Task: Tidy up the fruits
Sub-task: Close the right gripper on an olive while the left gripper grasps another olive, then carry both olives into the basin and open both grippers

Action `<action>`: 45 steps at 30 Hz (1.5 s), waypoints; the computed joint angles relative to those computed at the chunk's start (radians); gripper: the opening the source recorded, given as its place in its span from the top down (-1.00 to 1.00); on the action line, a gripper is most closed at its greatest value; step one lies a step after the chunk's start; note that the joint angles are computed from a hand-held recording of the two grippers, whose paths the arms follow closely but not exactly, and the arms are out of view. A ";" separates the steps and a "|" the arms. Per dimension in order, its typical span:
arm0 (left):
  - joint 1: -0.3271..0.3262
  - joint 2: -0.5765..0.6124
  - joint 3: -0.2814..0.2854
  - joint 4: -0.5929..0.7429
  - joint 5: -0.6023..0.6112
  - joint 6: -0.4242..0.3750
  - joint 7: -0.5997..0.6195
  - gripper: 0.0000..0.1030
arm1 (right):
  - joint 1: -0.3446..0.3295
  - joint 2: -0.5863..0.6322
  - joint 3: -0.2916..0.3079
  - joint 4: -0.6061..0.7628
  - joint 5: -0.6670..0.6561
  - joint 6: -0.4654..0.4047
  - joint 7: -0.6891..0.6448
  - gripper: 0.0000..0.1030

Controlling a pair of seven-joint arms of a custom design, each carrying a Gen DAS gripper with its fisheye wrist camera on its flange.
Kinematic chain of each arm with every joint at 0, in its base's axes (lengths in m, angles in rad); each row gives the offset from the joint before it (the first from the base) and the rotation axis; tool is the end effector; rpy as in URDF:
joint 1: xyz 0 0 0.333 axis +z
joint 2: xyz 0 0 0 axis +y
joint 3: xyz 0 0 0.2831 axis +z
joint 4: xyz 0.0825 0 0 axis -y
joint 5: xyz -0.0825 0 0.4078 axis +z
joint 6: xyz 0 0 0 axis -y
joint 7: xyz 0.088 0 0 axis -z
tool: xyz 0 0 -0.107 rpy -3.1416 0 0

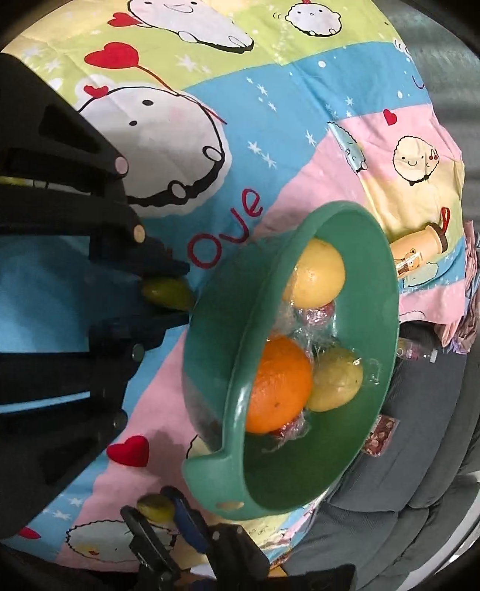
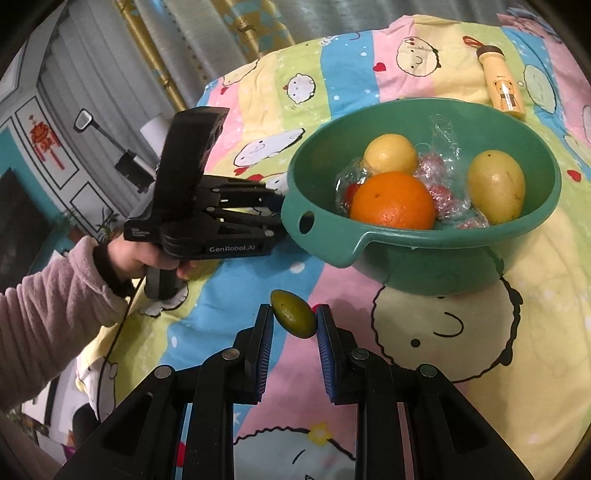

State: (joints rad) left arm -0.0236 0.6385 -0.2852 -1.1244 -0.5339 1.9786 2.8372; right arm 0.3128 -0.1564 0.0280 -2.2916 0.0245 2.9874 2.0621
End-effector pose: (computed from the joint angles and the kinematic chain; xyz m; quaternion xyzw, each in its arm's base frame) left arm 0.7319 -0.2028 0.4559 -0.1078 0.9309 -0.3489 0.0106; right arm 0.5325 0.1875 0.4728 -0.5864 0.6966 -0.1449 0.3871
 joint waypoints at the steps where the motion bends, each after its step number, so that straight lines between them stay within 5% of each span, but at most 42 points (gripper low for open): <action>1: 0.000 -0.011 0.001 -0.018 -0.003 0.014 -0.006 0.64 | -0.004 -0.002 0.003 -0.001 -0.007 0.001 0.007 0.51; 22: 0.020 -0.457 0.074 -0.559 -0.206 0.247 -0.247 0.63 | 0.023 -0.048 0.002 -0.021 0.027 0.050 -0.025 0.51; 34: -0.042 -0.529 0.092 -0.560 -0.249 0.310 -0.276 0.62 | -0.183 -0.150 0.117 -0.048 -0.293 0.060 0.267 0.50; 45: -0.099 -0.431 0.057 -0.448 -0.144 0.334 -0.357 0.62 | -0.226 -0.112 0.071 0.012 -0.418 -0.028 0.356 0.50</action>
